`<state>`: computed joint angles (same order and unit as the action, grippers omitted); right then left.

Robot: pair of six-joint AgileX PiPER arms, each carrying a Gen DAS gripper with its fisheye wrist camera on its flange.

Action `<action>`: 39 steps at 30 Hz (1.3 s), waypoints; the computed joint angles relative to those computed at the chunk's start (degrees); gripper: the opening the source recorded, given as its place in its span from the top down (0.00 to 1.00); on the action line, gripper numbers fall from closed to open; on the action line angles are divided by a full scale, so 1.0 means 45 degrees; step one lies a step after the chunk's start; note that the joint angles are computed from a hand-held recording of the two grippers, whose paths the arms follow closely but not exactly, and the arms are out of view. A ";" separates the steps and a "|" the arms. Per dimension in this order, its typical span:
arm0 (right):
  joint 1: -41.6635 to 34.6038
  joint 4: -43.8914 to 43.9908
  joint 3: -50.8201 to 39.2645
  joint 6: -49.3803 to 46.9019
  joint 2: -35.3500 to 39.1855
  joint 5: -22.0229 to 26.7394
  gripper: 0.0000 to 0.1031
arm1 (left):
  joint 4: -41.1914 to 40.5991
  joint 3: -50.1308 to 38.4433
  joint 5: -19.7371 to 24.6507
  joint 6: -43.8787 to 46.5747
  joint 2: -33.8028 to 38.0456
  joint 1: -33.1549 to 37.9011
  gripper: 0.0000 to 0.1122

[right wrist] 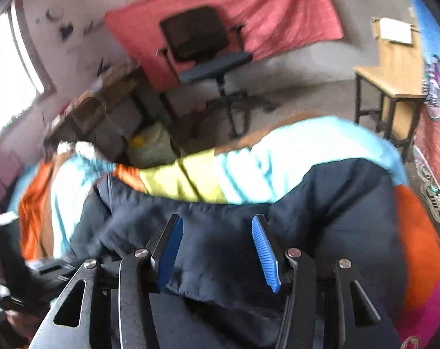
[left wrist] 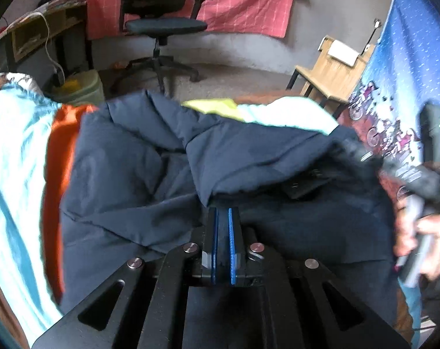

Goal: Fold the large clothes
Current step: 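Lay the folded hem onto the jacket and open both tools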

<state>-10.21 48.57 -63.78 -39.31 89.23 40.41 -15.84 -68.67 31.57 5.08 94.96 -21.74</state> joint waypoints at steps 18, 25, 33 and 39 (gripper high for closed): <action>-0.0689 -0.1109 0.0677 -0.1410 0.0868 0.1368 0.54 | -0.0273 -0.8063 0.5964 0.2044 0.5415 -0.0540 0.75; 0.0286 -0.3295 -0.1180 0.0663 0.2647 0.1545 0.54 | 0.1110 -1.0500 0.7275 0.0580 0.7347 -0.0513 0.91; 0.1143 -0.4862 -0.2401 0.1968 0.4067 0.0712 0.54 | 0.2047 -1.2633 0.7392 0.0380 0.9108 -0.0623 0.91; 0.0958 -0.4553 -0.2701 0.1611 0.4433 0.0795 0.54 | 0.1686 -1.2953 0.6888 0.0670 0.9663 -0.0345 0.92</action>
<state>-5.90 28.08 -75.94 -32.07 109.18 43.98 -8.26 -126.96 62.57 8.09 138.44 -23.29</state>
